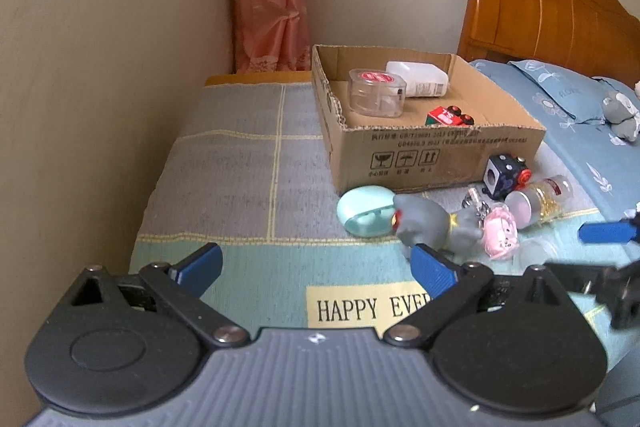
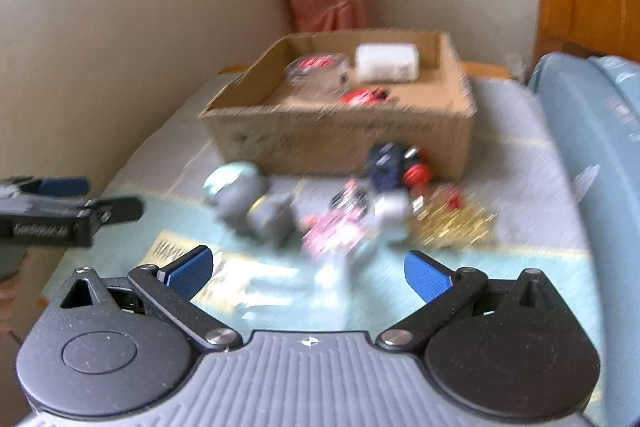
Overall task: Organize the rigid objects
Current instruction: 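Move both tools back toward the clear plastic bottle on the blanket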
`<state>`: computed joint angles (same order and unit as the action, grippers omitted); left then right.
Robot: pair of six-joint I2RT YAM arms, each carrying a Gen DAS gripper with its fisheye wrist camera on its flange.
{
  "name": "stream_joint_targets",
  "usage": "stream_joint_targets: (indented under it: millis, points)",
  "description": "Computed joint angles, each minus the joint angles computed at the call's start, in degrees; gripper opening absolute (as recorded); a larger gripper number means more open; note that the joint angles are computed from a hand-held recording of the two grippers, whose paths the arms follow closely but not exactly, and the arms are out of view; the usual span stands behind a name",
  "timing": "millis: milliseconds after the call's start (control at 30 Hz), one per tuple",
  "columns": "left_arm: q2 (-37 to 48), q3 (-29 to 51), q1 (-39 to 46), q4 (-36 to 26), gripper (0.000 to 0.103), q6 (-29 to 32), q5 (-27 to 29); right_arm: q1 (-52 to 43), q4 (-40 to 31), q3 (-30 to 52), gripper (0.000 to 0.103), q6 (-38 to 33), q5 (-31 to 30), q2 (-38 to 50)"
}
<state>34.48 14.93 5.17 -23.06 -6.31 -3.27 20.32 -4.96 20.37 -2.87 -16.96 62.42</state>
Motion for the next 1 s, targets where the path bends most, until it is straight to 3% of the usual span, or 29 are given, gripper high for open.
stream_joint_targets:
  millis: [367, 533, 667, 1000]
  points:
    - [-2.8, -1.2, 1.3, -1.6, 0.100, 0.9, 1.8, 7.2, 1.8, -2.0, 0.103, 4.3, 2.8, 1.4]
    - [-2.6, -1.0, 0.8, -1.5, 0.100, 0.9, 2.0, 8.0, 0.0, -1.7, 0.103, 2.7, -1.4, 1.3]
    - [-2.7, -0.4, -2.6, -2.0, 0.100, 0.0, 0.6, 9.9, 0.3, -2.1, 0.103, 1.9, 2.0, 1.2]
    - [-1.6, 0.4, -21.1, -2.6, 0.100, -7.4, -5.6, -2.7, -6.7, -7.1, 0.103, -12.4, 4.5, -10.2]
